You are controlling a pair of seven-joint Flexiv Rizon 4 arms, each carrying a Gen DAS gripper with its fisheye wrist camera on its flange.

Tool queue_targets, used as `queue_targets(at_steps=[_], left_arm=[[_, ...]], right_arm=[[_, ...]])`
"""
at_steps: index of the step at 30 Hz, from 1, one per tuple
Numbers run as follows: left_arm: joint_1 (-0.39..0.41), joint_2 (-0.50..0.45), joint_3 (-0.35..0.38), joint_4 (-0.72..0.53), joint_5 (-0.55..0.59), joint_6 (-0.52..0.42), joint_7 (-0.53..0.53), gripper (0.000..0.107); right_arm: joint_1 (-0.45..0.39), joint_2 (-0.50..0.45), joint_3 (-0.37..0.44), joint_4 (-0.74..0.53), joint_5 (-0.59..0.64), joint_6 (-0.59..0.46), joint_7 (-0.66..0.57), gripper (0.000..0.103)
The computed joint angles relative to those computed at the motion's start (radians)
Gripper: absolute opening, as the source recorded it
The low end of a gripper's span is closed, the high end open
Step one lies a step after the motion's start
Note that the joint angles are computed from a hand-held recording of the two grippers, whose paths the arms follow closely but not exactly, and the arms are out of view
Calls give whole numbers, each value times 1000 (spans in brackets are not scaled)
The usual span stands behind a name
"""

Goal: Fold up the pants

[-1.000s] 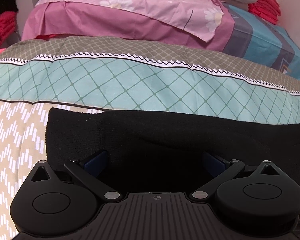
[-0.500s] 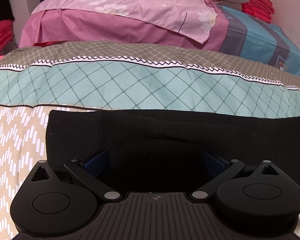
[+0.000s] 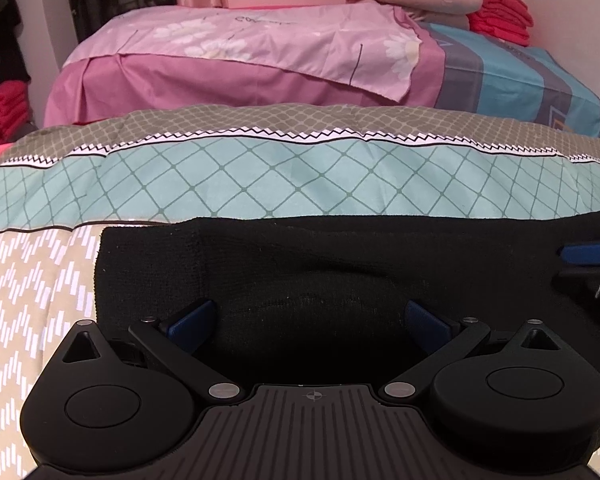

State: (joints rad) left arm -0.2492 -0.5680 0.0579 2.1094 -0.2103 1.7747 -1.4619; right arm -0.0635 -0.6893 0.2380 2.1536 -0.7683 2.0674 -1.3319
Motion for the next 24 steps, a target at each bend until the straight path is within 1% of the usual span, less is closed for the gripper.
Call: queue_targets(at_steps=[1,2,3,4,6,7,8,9,10,11,12,13,14,15,16,17,18,19,21,22,23,24], left_arm=[[-7,-3,7,1,1,8,-1,103],[-20,-7,19,0,-1,15,-2,103],[-35,-11,33,0,-5,23,-4,103],[-48,-16,44,0,-10,32,-6,103],[-82,-29,73,-1,-25,54,-8,103],[-103,-35,91,-3,-36,62,-6,103],[-126,-41,110,-5,-48,66,-1,103],[-147,-44,128,-9,-62,60,7,103],[-170,-45,149,-15,-77,43,16,103],[-195,-42,174,-25,-93,8,25,103],[-223,-36,205,-39,-107,-42,27,103],[-246,-28,234,-52,-111,-90,20,103],[-276,-21,273,-68,-111,-141,1,103],[-301,-13,305,-79,-106,-177,-21,103],[-324,-4,333,-84,-98,-194,-46,103],[-331,8,340,-82,-90,-189,-68,103],[-311,25,313,-71,-83,-164,-77,103],[-273,45,262,-60,-77,-137,-78,103],[-162,70,119,-47,-58,-101,-63,103],[-123,70,63,-54,-43,-102,-55,103],[-100,62,25,-70,-27,-110,-45,103],[-101,47,14,-93,-10,-123,-39,103]], right_arm=[[18,15,-14,10,25,3,-8,4],[55,25,-41,18,75,37,-37,4],[106,27,-70,21,158,80,-88,4],[129,23,-85,10,200,103,-103,4],[109,-1,-66,-31,191,87,-47,4],[114,-18,-66,-48,194,65,-34,5],[118,-22,-74,-48,169,27,-17,6],[142,-32,-89,-37,210,55,-60,5],[173,-31,-108,-18,268,108,-116,12],[176,-13,-117,-3,261,98,-112,30],[158,4,-103,8,260,86,-97,43],[141,19,-93,22,275,97,-81,62],[132,32,-90,42,301,133,-75,65],[114,49,-87,69,316,169,-66,65],[92,68,-85,95,325,193,-47,66],[69,86,-85,125,337,216,-23,66],[47,105,-90,158,353,242,0,67],[38,124,-103,193,386,265,15,67],[37,157,-138,260,492,307,42,67],[44,169,-159,289,558,329,49,67],[51,174,-182,310,613,350,41,67],[73,175,-214,321,677,366,12,67]])
